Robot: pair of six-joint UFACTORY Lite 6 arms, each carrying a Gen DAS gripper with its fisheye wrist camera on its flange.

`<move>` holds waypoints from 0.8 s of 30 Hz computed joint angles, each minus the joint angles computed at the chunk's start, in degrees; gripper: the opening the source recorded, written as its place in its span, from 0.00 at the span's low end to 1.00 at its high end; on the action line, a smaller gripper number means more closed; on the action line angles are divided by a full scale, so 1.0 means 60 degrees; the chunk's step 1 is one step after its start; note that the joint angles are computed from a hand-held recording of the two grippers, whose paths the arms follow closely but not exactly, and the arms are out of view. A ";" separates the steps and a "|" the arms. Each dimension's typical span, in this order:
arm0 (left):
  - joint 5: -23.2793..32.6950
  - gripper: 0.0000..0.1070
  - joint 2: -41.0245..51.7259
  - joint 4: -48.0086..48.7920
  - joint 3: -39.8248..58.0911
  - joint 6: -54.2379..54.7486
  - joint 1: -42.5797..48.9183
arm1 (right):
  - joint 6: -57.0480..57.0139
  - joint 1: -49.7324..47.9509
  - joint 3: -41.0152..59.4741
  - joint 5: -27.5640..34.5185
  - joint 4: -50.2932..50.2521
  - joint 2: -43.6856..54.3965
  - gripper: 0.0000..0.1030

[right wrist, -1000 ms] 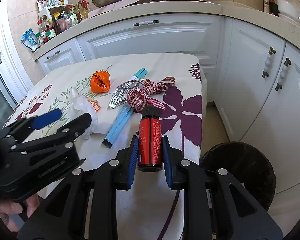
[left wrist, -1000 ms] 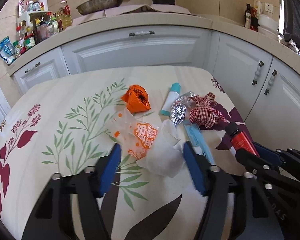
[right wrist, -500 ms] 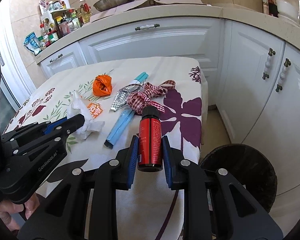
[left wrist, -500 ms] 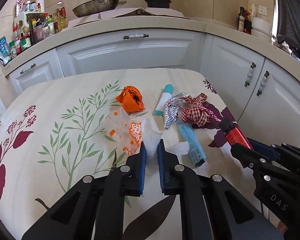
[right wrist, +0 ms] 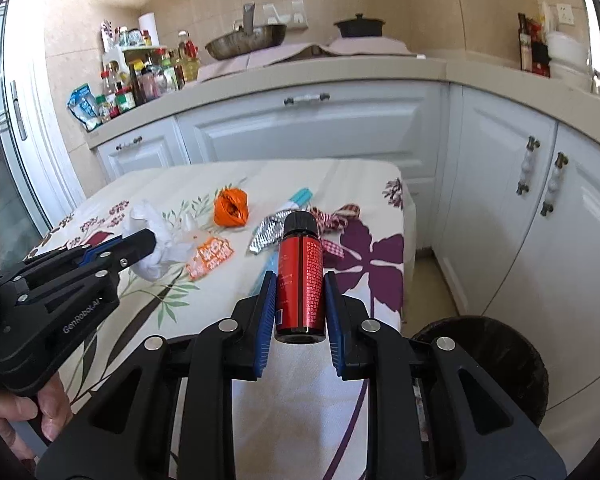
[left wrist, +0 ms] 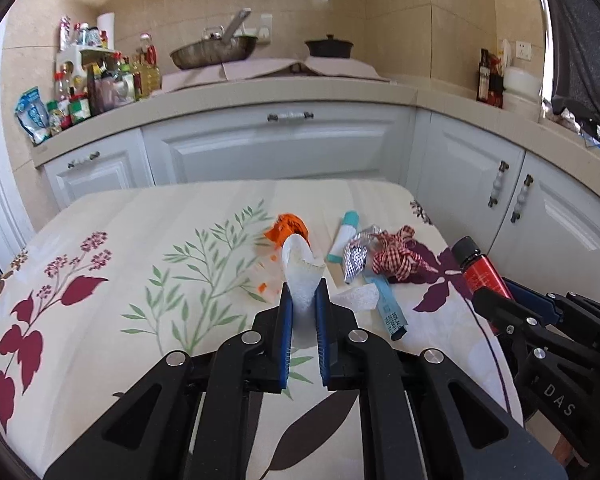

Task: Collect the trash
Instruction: 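Grasp the white tissue with left tool while right tool lifts the red spray can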

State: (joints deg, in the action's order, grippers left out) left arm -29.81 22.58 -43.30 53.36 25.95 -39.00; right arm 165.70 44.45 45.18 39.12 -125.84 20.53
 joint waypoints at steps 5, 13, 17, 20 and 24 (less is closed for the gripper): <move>-0.0485 0.11 -0.0712 -0.0089 -0.0737 -0.0122 -0.0219 | -0.0241 0.0569 -0.0594 0.0613 0.0698 -0.0657 0.22; -0.1051 0.11 -0.1668 -0.0683 -0.1562 0.0156 -0.0802 | -0.0722 0.1489 -0.1547 0.1460 0.1896 -0.1791 0.22; -0.1136 0.11 -0.2026 -0.0879 -0.1780 0.0257 -0.1113 | -0.1018 0.1909 -0.1990 0.1823 0.2514 -0.2384 0.22; -0.1362 0.11 -0.2202 -0.1152 -0.1842 0.0435 -0.1531 | -0.1298 0.2314 -0.2330 0.2227 0.3130 -0.2817 0.22; -0.1485 0.11 -0.2170 -0.1439 -0.1644 0.0651 -0.2077 | -0.1610 0.2751 -0.2848 0.2728 0.3889 -0.3427 0.22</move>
State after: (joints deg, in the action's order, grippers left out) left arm -38.72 9.56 -51.93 43.50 29.86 -51.46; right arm 156.04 60.96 28.10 55.49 -102.51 -0.04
